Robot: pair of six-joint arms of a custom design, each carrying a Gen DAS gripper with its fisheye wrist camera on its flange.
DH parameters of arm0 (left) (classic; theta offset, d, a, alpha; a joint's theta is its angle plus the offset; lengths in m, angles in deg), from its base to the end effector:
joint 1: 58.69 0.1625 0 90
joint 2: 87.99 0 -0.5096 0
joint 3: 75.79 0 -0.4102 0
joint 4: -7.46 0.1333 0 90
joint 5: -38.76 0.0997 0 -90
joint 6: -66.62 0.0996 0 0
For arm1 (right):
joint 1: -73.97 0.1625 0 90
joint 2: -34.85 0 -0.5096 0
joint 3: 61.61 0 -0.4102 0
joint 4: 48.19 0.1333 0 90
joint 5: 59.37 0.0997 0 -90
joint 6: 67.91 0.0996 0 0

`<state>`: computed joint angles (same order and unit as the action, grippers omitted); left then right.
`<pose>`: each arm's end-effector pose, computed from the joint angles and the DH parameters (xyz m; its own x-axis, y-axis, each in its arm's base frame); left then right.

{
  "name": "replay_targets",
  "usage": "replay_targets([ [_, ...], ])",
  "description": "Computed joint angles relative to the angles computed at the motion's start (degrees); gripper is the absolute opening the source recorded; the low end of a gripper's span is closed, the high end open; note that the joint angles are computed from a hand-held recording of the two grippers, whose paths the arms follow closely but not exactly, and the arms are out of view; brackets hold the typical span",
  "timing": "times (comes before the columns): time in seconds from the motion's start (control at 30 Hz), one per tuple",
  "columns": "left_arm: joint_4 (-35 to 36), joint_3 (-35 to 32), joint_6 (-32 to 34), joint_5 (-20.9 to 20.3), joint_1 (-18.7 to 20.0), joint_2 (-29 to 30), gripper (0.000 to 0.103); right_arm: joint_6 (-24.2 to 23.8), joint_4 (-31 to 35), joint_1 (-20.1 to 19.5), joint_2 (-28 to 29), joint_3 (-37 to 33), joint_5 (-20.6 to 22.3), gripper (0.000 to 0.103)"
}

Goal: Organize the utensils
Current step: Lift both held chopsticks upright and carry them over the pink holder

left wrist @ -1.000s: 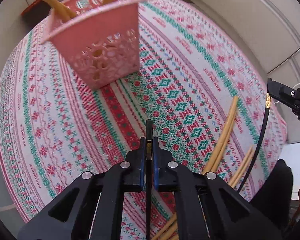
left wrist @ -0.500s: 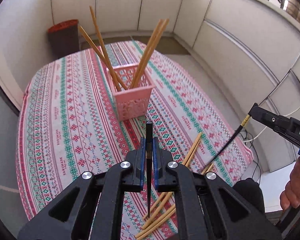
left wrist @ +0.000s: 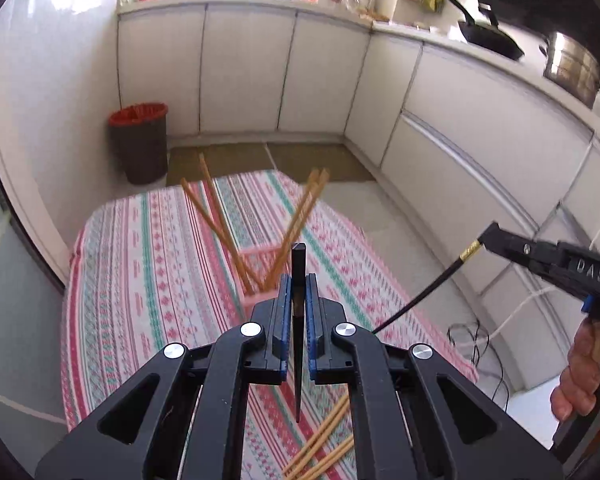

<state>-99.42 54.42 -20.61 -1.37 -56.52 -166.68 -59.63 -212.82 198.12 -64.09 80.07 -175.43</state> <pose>-0.3925 -0.2245 0.2316 -0.8014 0.0008 -0.5982 0.4491 0.6613 -0.6008 0.2728 -0.2427 0.3642 -0.9333 -0.2078 0.2930 -0.3458 0.7403 -0.5765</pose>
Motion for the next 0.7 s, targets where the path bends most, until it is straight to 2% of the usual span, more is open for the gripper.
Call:
replay_targets([
  [0.27, 7.36, -6.18, -2.36, 11.25, 4.1, -0.07, 0.006, -2.06, -5.24, 2.94, 5.74, -5.26, 0.28, 0.007],
  [0.4, 10.09, -7.37, -4.74, 13.65, 6.26, 1.33, 0.006, -3.89, -8.23, 3.44, 8.99, -6.26, -0.06, 0.007],
  [0.6, 4.24, -4.42, -2.93, 14.03, 10.27, 2.39, 0.006, -5.09, -11.74, 2.27, 13.08, -6.29, -0.09, 0.007],
  [0.7, -4.21, -1.01, 1.87, 13.6, 11.04, 2.42, 0.007, -5.87, -13.33, 1.74, 14.77, -5.89, -0.27, 0.007],
])
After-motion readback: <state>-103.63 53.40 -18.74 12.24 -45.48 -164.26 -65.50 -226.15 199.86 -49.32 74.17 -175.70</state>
